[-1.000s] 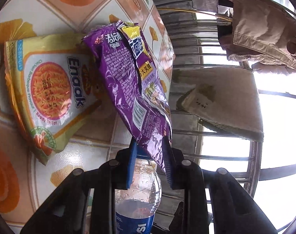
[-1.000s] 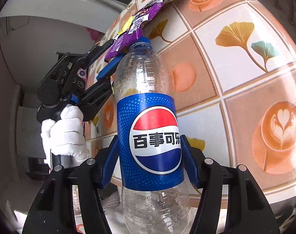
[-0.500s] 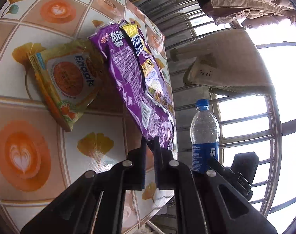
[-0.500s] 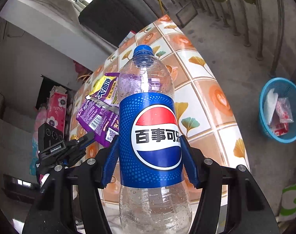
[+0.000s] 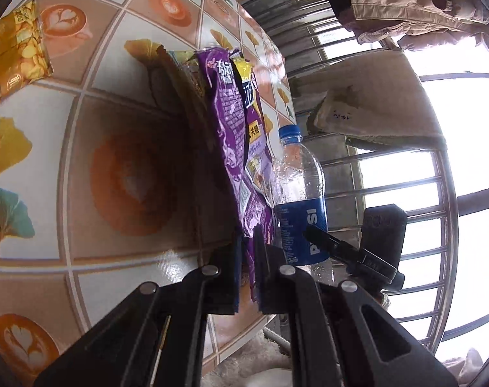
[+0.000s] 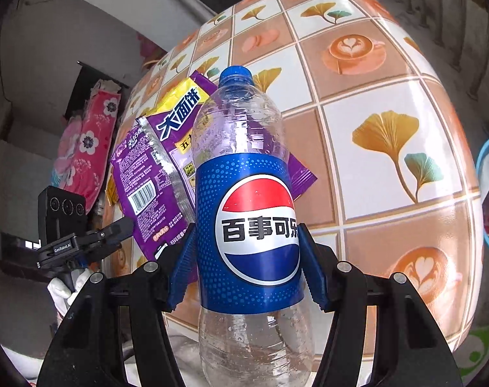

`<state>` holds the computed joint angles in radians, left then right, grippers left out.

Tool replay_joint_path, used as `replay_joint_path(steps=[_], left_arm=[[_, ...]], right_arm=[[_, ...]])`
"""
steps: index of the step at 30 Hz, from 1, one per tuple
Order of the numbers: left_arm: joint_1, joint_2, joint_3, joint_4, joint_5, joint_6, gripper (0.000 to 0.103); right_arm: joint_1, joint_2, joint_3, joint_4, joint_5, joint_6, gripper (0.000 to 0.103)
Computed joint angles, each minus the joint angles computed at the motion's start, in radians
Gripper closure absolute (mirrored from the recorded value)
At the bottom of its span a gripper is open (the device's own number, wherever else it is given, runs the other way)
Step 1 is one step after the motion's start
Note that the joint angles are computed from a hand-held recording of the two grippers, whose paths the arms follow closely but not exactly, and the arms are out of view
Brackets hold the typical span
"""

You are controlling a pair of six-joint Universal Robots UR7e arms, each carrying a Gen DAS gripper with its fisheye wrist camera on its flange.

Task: Collect trash
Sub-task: 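Grasp the purple snack bag with the left gripper while the right gripper holds the Pepsi bottle, then lift and carry the purple bag and Pepsi bottle over the blue wastebasket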

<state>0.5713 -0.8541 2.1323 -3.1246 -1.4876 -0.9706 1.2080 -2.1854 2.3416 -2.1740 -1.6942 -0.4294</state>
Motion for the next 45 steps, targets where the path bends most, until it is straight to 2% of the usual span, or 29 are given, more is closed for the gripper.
replay_joint_path(steps=[8, 11, 14, 18, 21, 31, 35, 45], left_arm=[[-0.022, 0.05, -0.017, -0.065, 0.035, -0.017, 0.095], [-0.041, 0.062, -0.034, -0.046, 0.081, -0.02, 0.095], [-0.066, 0.063, -0.055, 0.017, 0.161, -0.01, 0.095], [-0.115, 0.066, -0.118, 0.213, 0.314, 0.033, 0.095], [-0.142, 0.08, -0.156, 0.321, 0.399, 0.064, 0.095], [-0.208, 0.128, -0.222, 0.503, 0.586, 0.17, 0.099], [-0.221, 0.135, -0.23, 0.531, 0.628, 0.202, 0.1], [-0.234, 0.144, -0.24, 0.556, 0.662, 0.223, 0.1]], right_arm=[[-0.017, -0.035, -0.009, 0.041, 0.029, 0.003, 0.046], [-0.042, -0.039, -0.01, 0.046, 0.047, -0.016, 0.046], [-0.044, -0.041, -0.01, 0.044, 0.052, -0.013, 0.046], [-0.055, -0.05, -0.005, 0.046, 0.062, -0.02, 0.046], [-0.057, -0.055, -0.001, 0.044, 0.064, -0.021, 0.046], [-0.05, -0.056, 0.007, 0.033, 0.059, -0.016, 0.046], [-0.049, -0.055, 0.007, 0.032, 0.058, -0.016, 0.046], [-0.05, -0.054, 0.005, 0.033, 0.059, -0.018, 0.046]])
